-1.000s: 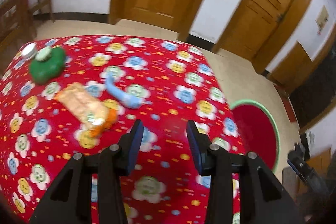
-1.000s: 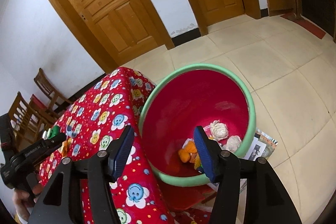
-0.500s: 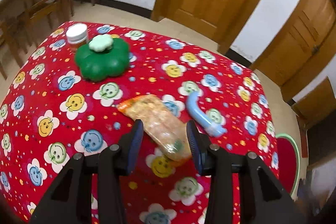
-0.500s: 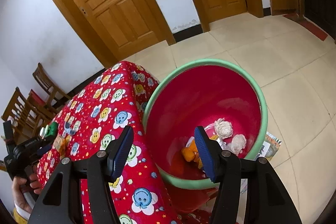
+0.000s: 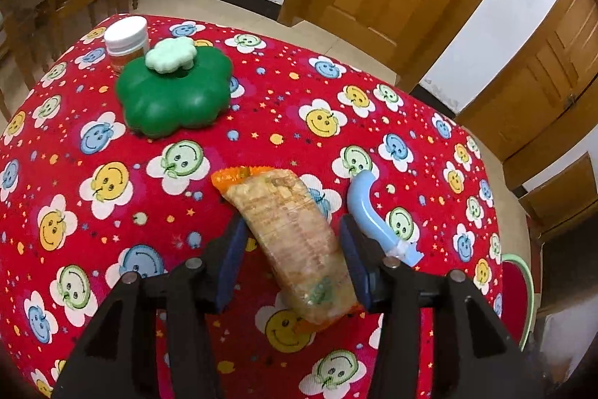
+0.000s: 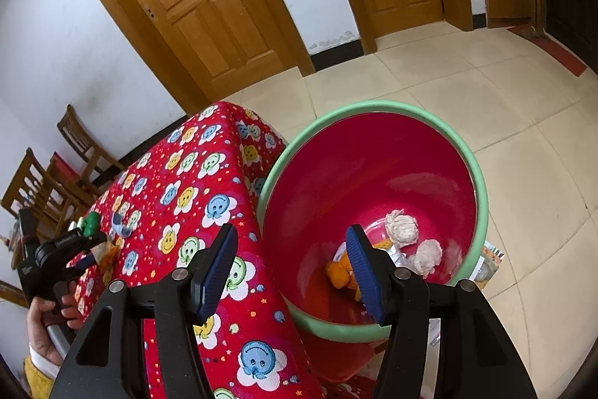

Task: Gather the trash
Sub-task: 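Move the left tool back to the table and grasp the tan snack bag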

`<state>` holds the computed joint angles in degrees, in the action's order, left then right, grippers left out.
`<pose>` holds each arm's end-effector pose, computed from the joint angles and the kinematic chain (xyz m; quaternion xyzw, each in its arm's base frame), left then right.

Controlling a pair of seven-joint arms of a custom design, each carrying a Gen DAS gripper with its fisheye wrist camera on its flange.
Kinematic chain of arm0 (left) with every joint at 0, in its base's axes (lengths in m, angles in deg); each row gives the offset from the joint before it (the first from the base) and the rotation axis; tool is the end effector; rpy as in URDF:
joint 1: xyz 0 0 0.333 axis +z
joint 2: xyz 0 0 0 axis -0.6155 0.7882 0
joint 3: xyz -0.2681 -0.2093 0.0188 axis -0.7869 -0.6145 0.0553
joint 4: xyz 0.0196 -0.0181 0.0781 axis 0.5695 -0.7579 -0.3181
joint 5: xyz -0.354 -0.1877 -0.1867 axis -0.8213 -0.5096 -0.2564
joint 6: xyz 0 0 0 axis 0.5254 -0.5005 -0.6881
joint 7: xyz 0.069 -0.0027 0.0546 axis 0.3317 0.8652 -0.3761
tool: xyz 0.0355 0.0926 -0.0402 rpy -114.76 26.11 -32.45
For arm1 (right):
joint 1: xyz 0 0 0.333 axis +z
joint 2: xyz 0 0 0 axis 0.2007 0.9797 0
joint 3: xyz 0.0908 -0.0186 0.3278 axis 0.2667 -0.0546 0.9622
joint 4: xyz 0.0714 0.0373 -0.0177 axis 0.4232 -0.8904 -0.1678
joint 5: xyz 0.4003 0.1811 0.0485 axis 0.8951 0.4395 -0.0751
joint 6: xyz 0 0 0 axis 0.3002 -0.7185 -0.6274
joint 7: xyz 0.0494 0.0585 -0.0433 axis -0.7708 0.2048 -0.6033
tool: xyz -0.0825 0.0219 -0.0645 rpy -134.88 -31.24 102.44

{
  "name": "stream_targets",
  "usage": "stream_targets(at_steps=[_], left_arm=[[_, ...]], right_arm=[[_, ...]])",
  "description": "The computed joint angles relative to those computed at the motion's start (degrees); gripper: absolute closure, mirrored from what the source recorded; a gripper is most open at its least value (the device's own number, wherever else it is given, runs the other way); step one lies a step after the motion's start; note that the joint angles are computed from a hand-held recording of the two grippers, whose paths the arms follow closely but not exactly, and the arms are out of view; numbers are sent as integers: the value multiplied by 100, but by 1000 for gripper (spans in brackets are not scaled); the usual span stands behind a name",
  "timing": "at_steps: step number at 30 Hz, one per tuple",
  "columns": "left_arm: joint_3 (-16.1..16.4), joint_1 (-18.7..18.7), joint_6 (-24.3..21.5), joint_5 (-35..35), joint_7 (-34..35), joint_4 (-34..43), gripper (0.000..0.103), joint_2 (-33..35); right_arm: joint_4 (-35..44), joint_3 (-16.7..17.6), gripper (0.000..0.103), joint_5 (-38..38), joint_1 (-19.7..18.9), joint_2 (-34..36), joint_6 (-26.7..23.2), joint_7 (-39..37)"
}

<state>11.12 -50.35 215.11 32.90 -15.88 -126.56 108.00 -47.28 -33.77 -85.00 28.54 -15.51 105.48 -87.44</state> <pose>0.6812 -0.2433 0.3775 -0.7372 0.6060 -0.2813 0.1003 0.5348 0.2524 0.4014 -0.4392 0.8225 -0.1771 0.3150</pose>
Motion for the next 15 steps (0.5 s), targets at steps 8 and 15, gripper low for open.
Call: stream_targets(at_steps=[8, 15], left_arm=[[86, -99, 99, 287, 33, -56, 53, -3], [-165, 167, 308, -7, 616, -345, 57, -189]], right_arm=[[32, -5, 41, 88, 15, 36, -13, -92], [247, 21, 41, 271, 119, 135, -97, -437]])
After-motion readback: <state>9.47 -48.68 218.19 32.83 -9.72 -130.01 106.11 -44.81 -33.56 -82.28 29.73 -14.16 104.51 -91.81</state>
